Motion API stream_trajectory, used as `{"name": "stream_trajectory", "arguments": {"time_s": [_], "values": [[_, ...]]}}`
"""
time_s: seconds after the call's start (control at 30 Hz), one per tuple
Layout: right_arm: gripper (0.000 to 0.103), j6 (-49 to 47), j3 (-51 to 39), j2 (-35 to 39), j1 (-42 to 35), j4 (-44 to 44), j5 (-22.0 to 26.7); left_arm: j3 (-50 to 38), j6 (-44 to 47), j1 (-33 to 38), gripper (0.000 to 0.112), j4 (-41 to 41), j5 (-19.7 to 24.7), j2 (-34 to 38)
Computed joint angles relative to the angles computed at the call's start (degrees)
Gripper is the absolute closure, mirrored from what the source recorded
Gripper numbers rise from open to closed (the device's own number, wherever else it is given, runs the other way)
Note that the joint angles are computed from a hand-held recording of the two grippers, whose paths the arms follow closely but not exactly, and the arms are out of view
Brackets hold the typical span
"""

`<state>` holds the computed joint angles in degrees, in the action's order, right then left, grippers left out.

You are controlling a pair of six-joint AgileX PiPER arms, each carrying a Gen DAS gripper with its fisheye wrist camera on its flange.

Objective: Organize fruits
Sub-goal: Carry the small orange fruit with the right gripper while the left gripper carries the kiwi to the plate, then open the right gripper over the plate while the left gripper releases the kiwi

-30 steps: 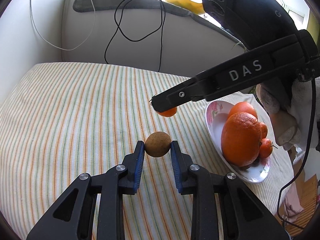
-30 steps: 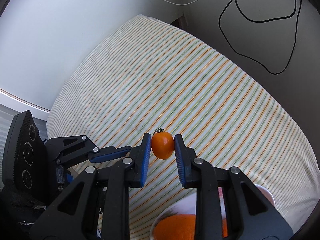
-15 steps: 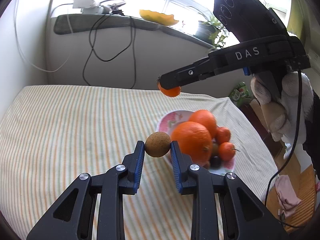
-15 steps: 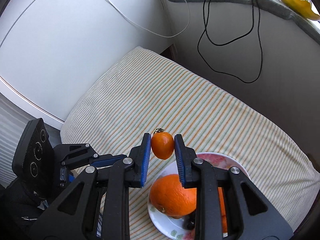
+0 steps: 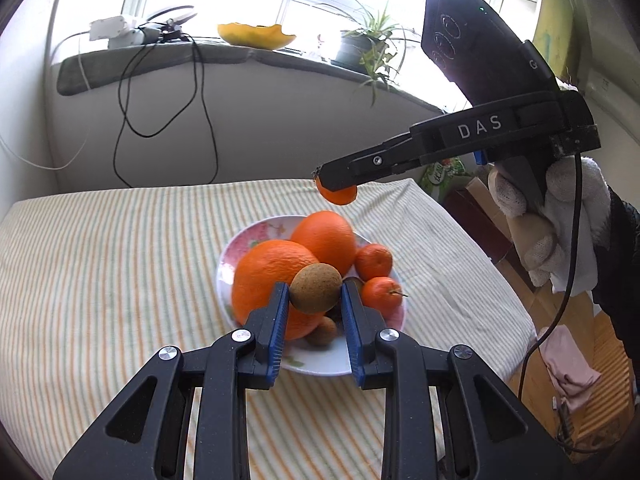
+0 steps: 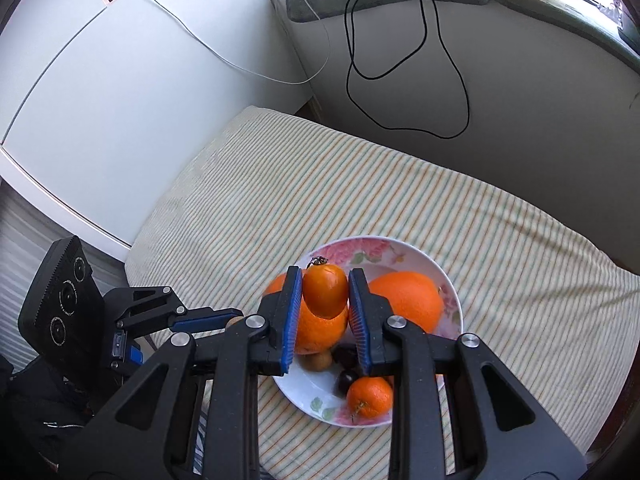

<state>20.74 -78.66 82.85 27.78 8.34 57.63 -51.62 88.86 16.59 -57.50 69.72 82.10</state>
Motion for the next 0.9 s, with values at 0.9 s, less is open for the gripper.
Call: {"name": "stream_trajectory", "arguments": {"time_s": [0.9], "values": [[0.048,7.0,12.2,-9.4,4.5,-5.6,-4.2,5.6,-1.4,-8.4,0.071,0.2,-8.1,-5.3]]}}
